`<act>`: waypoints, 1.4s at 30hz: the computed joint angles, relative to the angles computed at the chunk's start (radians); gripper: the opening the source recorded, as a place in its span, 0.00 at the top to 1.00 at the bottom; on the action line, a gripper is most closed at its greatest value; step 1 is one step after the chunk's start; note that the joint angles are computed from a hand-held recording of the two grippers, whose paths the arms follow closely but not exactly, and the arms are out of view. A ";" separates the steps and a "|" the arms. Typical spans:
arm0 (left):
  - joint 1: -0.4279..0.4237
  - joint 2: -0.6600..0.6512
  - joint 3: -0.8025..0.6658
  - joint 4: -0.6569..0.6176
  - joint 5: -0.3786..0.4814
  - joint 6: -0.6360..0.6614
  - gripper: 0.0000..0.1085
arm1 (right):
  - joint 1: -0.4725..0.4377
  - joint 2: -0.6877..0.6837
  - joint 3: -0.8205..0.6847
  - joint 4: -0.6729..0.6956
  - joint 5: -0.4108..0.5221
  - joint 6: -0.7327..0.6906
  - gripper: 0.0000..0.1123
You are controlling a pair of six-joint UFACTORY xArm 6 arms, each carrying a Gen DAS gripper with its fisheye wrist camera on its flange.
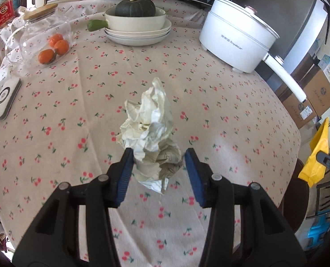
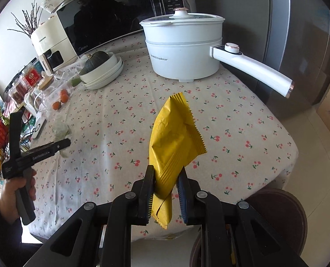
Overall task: Collect trash
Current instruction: 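Carry the tissue over the bin with the left tool while the right tool carries the bag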
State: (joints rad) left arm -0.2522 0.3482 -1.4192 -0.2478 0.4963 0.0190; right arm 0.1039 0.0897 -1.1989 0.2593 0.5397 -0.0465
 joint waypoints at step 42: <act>-0.484 0.095 -0.096 -0.190 -0.022 0.324 0.54 | -0.440 -0.564 0.669 0.024 -0.023 -0.011 0.81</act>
